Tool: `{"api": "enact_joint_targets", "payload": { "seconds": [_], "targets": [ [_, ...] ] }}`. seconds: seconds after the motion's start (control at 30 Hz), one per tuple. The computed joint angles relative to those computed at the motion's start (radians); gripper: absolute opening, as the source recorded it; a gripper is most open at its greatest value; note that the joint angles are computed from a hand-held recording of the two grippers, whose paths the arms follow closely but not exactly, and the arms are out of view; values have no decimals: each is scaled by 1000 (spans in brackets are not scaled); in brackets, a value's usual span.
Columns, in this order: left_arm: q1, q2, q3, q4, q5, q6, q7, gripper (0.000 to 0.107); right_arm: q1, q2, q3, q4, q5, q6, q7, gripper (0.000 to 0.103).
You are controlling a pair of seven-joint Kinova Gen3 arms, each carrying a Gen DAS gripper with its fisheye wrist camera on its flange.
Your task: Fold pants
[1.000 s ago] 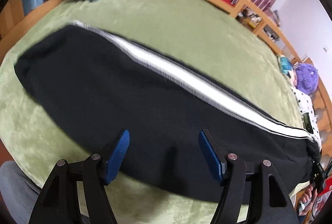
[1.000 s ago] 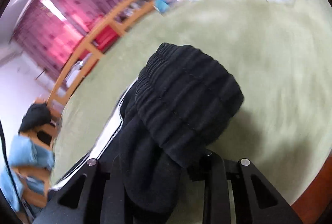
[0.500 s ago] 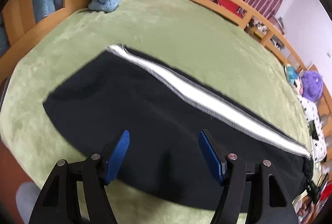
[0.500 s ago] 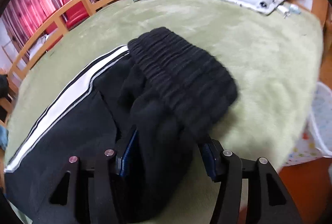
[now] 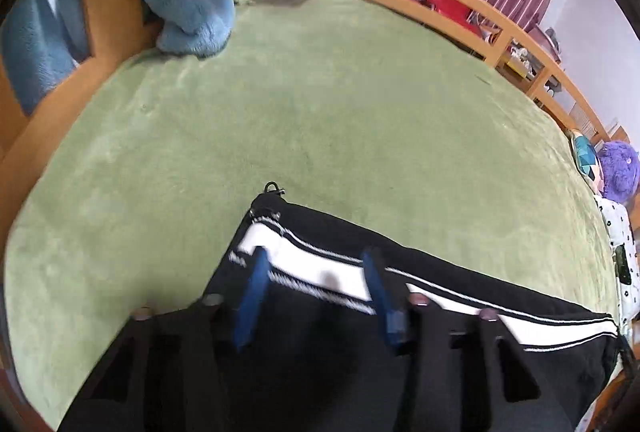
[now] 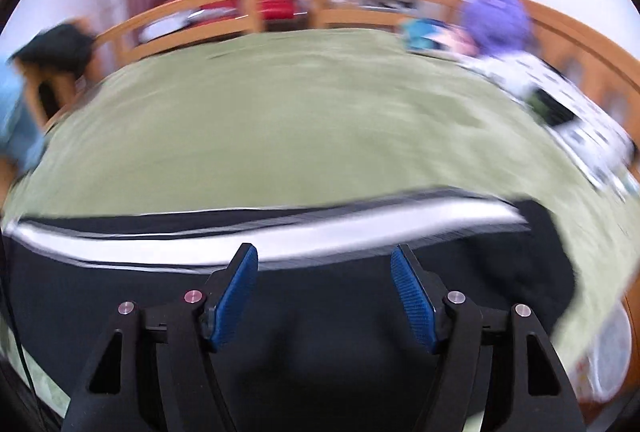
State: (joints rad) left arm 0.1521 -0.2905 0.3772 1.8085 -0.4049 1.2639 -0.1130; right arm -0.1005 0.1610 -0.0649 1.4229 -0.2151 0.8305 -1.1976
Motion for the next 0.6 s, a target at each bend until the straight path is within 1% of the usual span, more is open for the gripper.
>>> {"api": "enact_joint_targets", "payload": {
  "seconds": [0.1,0.13,0.17,0.27,0.3,0.33,0.37,0.4,0.43,0.47,0.53,0.6],
  "targets": [
    [-5,9,-61,20,54,-35,-83,41,-66,64,-43,-50,21,25,17,68],
    [3,20,-73,15,60,-26,-102,41,-82,85,-56,-66,20,38,28,68],
    [16,38,-74,5,51,-1,-105,40,-93,99,-63,-78,17,47,40,68],
    [-7,51,0,-8,-19,77,-47,40,-140,128,-77,-104,40,65,54,68],
    [-10,53,1,-6,-23,91,-46,40,-143,137,-86,-111,30,72,75,68],
    [-1,48,-17,-1,-17,88,-58,39,-142,146,-98,-122,13,88,103,68],
    [27,39,-50,7,-2,70,-72,39,-146,153,-102,-133,7,101,120,68],
    [36,34,-68,11,21,53,-97,39,-148,159,-106,-139,1,109,141,68],
    [40,42,-68,12,27,53,-112,39,-151,166,-110,-143,-6,111,163,68],
    [40,61,-49,6,17,69,-128,39,-154,176,-112,-152,-11,118,179,68],
    [52,77,-37,-7,-3,94,-120,39,-167,191,-106,-168,-26,139,189,68],
    [58,52,-40,7,-11,68,-93,28,-161,232,-126,-216,-58,199,209,68]
  ]
}}
